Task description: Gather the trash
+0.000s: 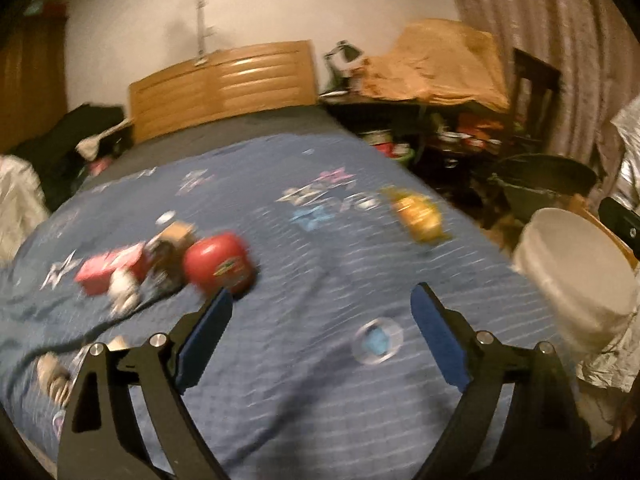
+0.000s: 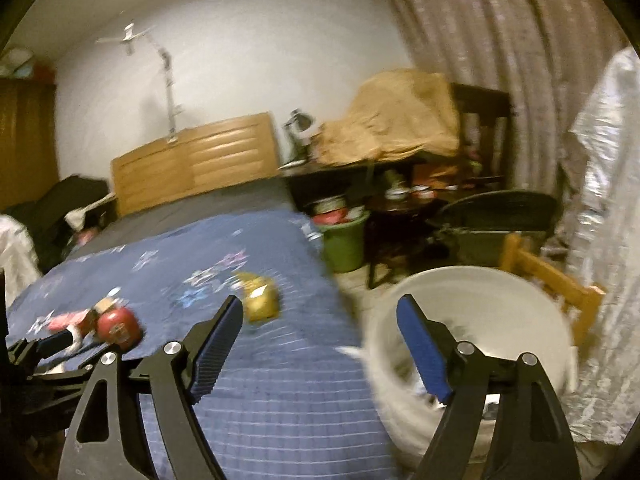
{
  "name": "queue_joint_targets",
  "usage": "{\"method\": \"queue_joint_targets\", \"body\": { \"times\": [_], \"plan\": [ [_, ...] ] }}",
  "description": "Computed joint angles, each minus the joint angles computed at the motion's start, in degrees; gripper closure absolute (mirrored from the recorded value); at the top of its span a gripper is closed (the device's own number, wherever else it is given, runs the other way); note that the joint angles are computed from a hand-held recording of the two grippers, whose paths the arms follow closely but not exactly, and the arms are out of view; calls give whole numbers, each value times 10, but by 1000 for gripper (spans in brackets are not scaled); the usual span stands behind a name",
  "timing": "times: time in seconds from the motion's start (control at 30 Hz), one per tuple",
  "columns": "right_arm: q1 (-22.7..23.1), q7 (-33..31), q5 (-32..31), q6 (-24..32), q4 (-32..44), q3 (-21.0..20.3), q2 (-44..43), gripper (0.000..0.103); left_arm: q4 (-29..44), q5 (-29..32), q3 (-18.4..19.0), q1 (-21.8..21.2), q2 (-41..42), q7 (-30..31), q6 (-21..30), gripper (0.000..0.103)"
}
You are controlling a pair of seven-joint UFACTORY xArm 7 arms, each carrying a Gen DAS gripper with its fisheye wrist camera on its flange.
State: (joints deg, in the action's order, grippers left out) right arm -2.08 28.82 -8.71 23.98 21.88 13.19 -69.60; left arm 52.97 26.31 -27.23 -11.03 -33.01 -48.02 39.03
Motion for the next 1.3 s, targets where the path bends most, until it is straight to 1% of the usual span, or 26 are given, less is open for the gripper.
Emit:
{"method": "queue_joint_targets", "body": {
  "times": [0.07, 0.13, 0.2, 0.27, 0.4, 0.43, 0.5, 0.57, 0.6, 0.67, 0.7, 0.73, 0.77, 0.83, 0.87, 0.93, 1.03, 1.1, 1.13, 1.17, 1.23, 1.3],
  "plan": [
    [22, 5, 7, -14, 18, 22, 42, 23, -43, -20, 30, -11, -45, 6, 9, 16],
    [46, 7, 10, -31, 37, 42, 86, 23, -80, -33, 48, -10, -88, 10, 17, 16],
    [72, 9, 10, -54, 62, 66, 144, 23, -109, -43, 56, -1, -124, 10, 20, 16],
    [94, 5, 7, -75, 91, 80, 205, 24, -139, -51, 64, 12, -167, 9, 24, 16],
    [114, 4, -15, -110, 165, 120, 335, 25, -190, -65, 78, 38, -232, 12, 22, 16],
    [115, 2, -26, -116, 190, 132, 372, 26, -208, -72, 85, 43, -251, 11, 23, 16],
    [116, 3, -48, -125, 229, 145, 427, 29, -221, -87, 95, 48, -262, 18, 25, 16],
    [107, 12, -81, -125, 284, 170, 494, 32, -240, -104, 111, 52, -277, 23, 23, 16],
    [103, 18, -100, -121, 313, 180, 527, 32, -250, -109, 117, 55, -284, 27, 19, 16],
    [90, 43, -157, -107, 377, 207, 598, 33, -270, -115, 122, 64, -299, 33, 5, 16],
    [95, 45, -172, -100, 398, 208, 621, 33, -276, -118, 121, 68, -304, 35, 0, 16],
    [96, 57, -205, -89, 432, 215, 658, 33, -286, -120, 123, 70, -310, 40, -5, 16],
    [104, 53, -214, -82, 450, 211, 677, 33, -295, -123, 127, 72, -312, 45, -12, 16],
    [127, 66, -271, -47, 525, 205, 753, 33, -308, -130, 137, 76, -306, 56, -27, 16],
    [139, 59, -278, -35, 548, 198, 777, 33, -313, -137, 145, 75, -304, 62, -32, 16],
    [181, 64, -323, 14, 630, 172, 845, 33, -326, -149, 155, 72, -310, 71, -54, 16],
    [214, 22, -320, 54, 716, 148, 916, 33, -340, -155, 157, 65, -315, 96, -90, 16],
    [239, -17, -306, 96, 790, 136, 971, 33, -346, -160, 155, 64, -317, 109, -109, 16],
    [250, -34, -294, 117, 822, 131, 994, 37, -350, -164, 158, 62, -320, 114, -116, 16],
    [257, -51, -280, 135, 846, 129, 1012, 51, -350, -170, 158, 62, -319, 117, -119, 16],
    [267, -82, -251, 161, 878, 126, 1035, 67, -352, -182, 165, 58, -319, 125, -122, 16],
    [276, -88, -241, 152, 866, 114, 1030, 75, -354, -191, 167, 58, -319, 129, -126, 16]
  ]
}}
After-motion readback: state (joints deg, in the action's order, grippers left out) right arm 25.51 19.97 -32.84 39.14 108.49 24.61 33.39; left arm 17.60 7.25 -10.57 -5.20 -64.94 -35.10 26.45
